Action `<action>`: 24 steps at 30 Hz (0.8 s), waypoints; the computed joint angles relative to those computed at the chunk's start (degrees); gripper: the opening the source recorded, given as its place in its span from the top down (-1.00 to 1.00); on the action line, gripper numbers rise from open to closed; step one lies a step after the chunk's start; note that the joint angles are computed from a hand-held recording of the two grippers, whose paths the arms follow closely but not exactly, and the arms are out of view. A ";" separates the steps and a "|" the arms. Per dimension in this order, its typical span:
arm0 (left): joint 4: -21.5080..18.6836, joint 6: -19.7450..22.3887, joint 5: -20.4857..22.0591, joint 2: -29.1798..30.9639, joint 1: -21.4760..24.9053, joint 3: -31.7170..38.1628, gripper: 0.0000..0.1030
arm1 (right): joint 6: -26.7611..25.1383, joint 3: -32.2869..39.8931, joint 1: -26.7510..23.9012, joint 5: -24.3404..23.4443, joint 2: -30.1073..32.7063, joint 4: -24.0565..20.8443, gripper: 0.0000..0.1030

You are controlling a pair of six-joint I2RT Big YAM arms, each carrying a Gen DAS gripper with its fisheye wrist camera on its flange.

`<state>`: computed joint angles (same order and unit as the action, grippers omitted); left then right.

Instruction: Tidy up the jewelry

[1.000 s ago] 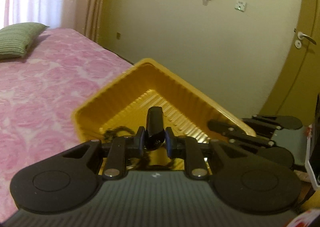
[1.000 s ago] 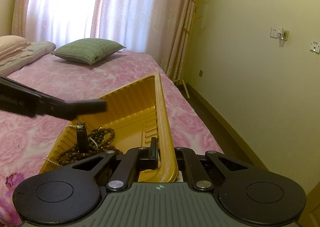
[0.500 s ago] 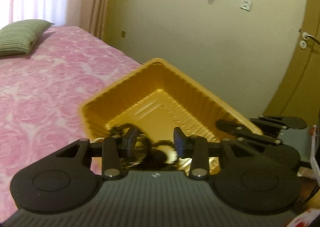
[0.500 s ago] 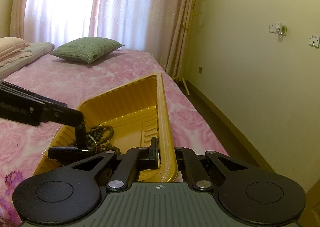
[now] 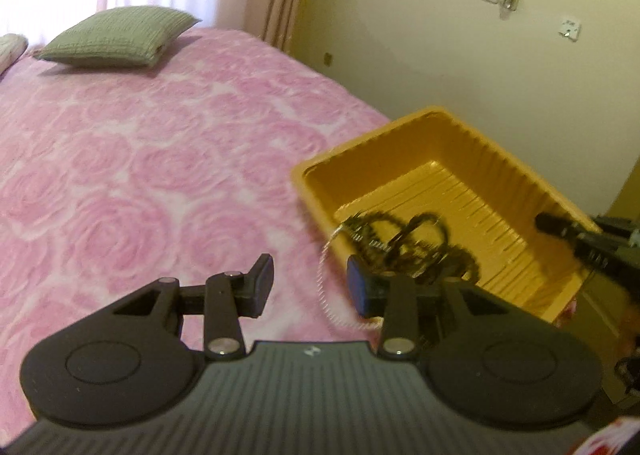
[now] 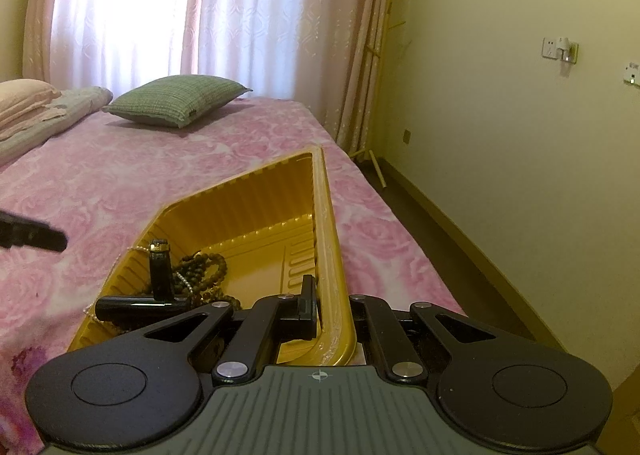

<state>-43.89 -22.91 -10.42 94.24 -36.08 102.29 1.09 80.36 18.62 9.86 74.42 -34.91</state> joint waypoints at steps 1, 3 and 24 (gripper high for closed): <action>0.19 -0.11 -0.23 -0.38 -0.17 -0.84 0.30 | 0.12 0.05 -0.18 -0.25 0.12 0.06 0.92; -0.01 -0.53 0.13 -0.27 -0.33 -1.34 0.30 | 0.28 -0.08 -0.60 -0.90 0.19 0.39 0.92; -3.10 -0.56 7.52 7.67 1.53 6.67 0.96 | 0.74 -0.48 -1.38 -1.60 0.13 0.12 0.92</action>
<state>-46.98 -23.47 -2.90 101.91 -34.56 108.97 1.84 79.88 17.24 8.25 74.54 -34.79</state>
